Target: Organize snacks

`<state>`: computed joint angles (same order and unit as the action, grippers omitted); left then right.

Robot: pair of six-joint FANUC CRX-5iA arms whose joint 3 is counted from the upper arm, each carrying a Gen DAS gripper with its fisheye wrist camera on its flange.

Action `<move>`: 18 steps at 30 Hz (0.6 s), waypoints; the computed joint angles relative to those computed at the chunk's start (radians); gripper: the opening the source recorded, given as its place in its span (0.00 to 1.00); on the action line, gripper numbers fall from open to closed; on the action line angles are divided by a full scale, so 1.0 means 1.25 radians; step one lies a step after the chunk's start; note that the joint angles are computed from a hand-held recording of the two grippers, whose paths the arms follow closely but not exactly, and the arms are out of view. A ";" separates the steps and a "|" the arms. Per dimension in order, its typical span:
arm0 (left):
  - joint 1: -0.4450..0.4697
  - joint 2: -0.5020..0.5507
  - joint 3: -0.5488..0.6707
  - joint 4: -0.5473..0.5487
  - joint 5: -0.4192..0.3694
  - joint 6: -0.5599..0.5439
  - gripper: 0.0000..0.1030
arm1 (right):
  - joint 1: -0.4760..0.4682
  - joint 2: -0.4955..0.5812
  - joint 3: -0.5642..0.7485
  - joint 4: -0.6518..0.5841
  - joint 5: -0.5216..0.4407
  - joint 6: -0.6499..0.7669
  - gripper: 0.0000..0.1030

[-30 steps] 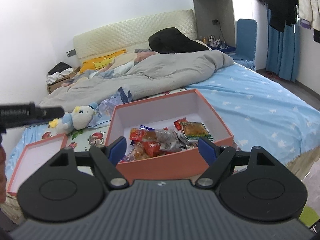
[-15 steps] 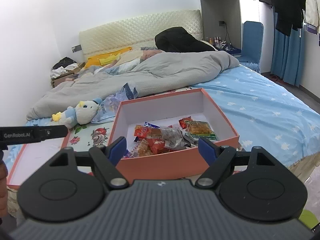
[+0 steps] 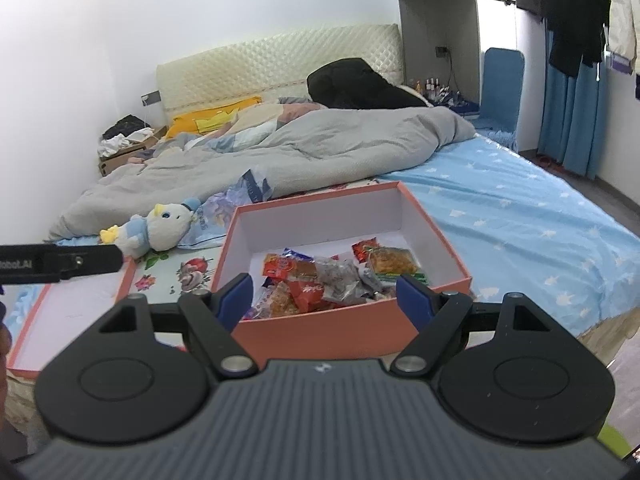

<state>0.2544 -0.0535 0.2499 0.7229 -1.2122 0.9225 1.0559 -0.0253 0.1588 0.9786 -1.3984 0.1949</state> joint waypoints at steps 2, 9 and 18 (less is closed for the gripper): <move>0.002 0.000 0.003 0.003 -0.001 0.001 0.98 | -0.003 -0.002 0.004 -0.007 0.003 0.003 0.78; 0.000 -0.013 0.010 -0.033 0.011 0.005 1.00 | -0.005 0.001 0.006 -0.005 0.012 -0.005 1.00; -0.002 -0.019 0.008 -0.040 0.013 0.004 1.00 | -0.005 0.003 0.010 -0.003 0.014 0.004 1.00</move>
<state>0.2514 -0.0777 0.2595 0.6729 -1.1958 0.9281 1.0491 -0.0220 0.1716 0.9744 -1.3806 0.1995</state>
